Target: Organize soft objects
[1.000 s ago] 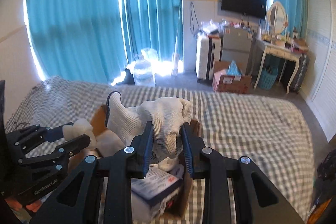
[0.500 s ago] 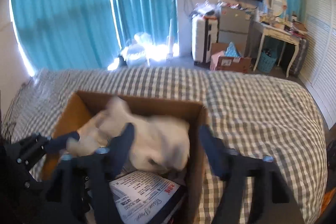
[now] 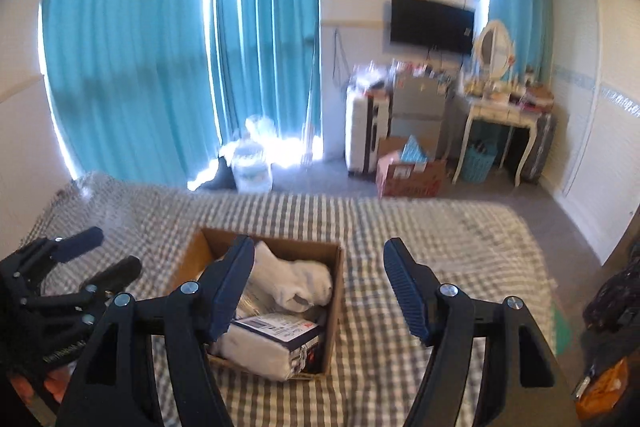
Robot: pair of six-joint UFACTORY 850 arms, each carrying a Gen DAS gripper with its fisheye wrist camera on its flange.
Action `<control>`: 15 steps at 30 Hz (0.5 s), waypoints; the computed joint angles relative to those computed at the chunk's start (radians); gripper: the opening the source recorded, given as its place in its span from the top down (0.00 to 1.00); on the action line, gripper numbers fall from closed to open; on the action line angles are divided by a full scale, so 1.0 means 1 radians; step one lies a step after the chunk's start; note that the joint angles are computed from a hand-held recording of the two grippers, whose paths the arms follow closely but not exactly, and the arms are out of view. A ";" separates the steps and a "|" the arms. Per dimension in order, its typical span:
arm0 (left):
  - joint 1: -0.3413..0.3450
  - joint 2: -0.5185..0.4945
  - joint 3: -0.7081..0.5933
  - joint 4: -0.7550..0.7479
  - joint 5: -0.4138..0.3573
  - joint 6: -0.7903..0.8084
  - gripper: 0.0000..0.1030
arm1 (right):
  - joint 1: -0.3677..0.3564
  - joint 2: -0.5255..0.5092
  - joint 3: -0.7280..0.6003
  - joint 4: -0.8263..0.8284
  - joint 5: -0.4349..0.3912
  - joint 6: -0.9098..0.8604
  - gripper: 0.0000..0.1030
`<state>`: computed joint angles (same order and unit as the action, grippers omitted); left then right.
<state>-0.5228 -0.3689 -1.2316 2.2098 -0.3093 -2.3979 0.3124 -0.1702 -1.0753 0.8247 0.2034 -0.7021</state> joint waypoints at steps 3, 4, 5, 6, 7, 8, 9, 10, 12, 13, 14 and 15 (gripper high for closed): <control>-0.032 0.121 0.108 0.070 -0.105 -0.077 0.15 | 0.015 0.138 0.093 -0.093 0.033 0.099 0.28; -0.042 0.147 0.133 0.063 -0.135 -0.070 0.13 | 0.025 0.195 0.133 -0.132 0.050 0.140 0.24; -0.057 0.186 0.170 0.063 -0.174 -0.064 0.11 | 0.032 0.236 0.165 -0.164 0.067 0.170 0.14; -0.066 0.220 0.205 0.087 -0.201 -0.088 0.09 | 0.041 0.272 0.193 -0.169 0.087 0.175 0.05; -0.074 0.245 0.233 0.099 -0.228 -0.107 0.02 | 0.055 0.311 0.227 -0.149 0.119 0.157 0.01; -0.086 0.279 0.275 0.117 -0.266 -0.137 0.00 | 0.070 0.348 0.262 -0.135 0.155 0.148 0.00; -0.088 0.298 0.302 0.137 -0.285 -0.162 0.00 | 0.080 0.380 0.298 -0.151 0.186 0.172 0.00; -0.094 0.317 0.330 0.143 -0.307 -0.177 0.00 | 0.089 0.396 0.318 -0.148 0.202 0.179 0.00; -0.103 0.330 0.366 0.124 -0.354 -0.183 0.00 | 0.101 0.417 0.359 -0.157 0.227 0.207 0.00; -0.107 0.331 0.388 0.120 -0.386 -0.197 0.00 | 0.106 0.419 0.380 -0.171 0.242 0.227 0.00; -0.110 0.327 0.399 0.116 -0.405 -0.205 0.00 | 0.112 0.418 0.398 -0.191 0.266 0.252 0.00; -0.109 0.315 0.415 0.115 -0.427 -0.219 0.00 | 0.113 0.417 0.414 -0.226 0.287 0.288 0.00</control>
